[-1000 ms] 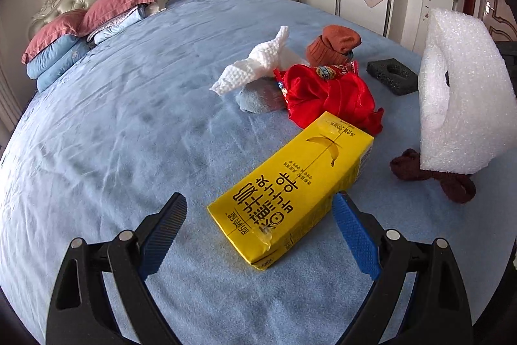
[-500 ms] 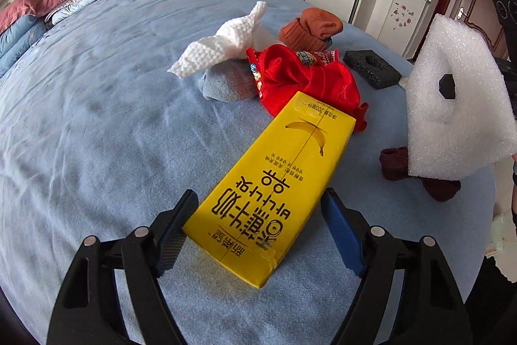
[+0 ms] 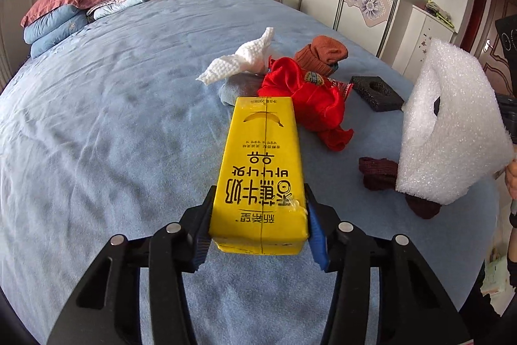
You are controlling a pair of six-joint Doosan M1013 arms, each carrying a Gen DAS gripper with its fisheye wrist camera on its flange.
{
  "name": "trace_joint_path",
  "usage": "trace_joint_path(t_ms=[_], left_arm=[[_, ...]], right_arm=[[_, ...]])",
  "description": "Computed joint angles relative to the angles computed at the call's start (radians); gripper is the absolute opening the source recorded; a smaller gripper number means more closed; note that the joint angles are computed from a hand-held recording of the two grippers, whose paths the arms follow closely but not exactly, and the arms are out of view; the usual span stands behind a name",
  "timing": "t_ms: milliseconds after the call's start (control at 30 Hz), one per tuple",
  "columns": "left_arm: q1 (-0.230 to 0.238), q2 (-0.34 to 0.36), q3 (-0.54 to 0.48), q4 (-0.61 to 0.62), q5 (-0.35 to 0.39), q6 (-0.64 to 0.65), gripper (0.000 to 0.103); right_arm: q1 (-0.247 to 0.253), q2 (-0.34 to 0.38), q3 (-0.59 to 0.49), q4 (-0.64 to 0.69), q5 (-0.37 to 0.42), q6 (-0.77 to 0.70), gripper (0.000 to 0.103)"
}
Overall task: Collect trash
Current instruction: 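Carry the juice carton and foam block in both tools over the wastebasket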
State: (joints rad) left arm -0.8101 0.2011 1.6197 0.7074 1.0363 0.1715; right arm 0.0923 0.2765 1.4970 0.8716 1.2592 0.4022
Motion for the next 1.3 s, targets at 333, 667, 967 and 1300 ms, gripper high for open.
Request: trace_joint_path(t_ms=[333,667,967,1300], left_arm=[[-0.08,-0.006,-0.012,0.102,0.084,-0.156,0.05],[-0.139,0.05,-0.107,0.15,0.119,-0.169,0.05],[-0.139,0.147,-0.238,0.148,0.056,-0.097,0.05],[-0.115,0.293,-0.44,0.049,-0.037,0.071,0.05]], right_arm=[[-0.048,-0.02,0.027,0.091,0.06,-0.035,0.027],[-0.116,-0.028,0.043,0.111,0.083,-0.064,0.027],[-0.203,-0.028,0.043,0.104,0.022,-0.095,0.027],[-0.321,0.017,0.012,0.119,-0.005,-0.096,0.027]])
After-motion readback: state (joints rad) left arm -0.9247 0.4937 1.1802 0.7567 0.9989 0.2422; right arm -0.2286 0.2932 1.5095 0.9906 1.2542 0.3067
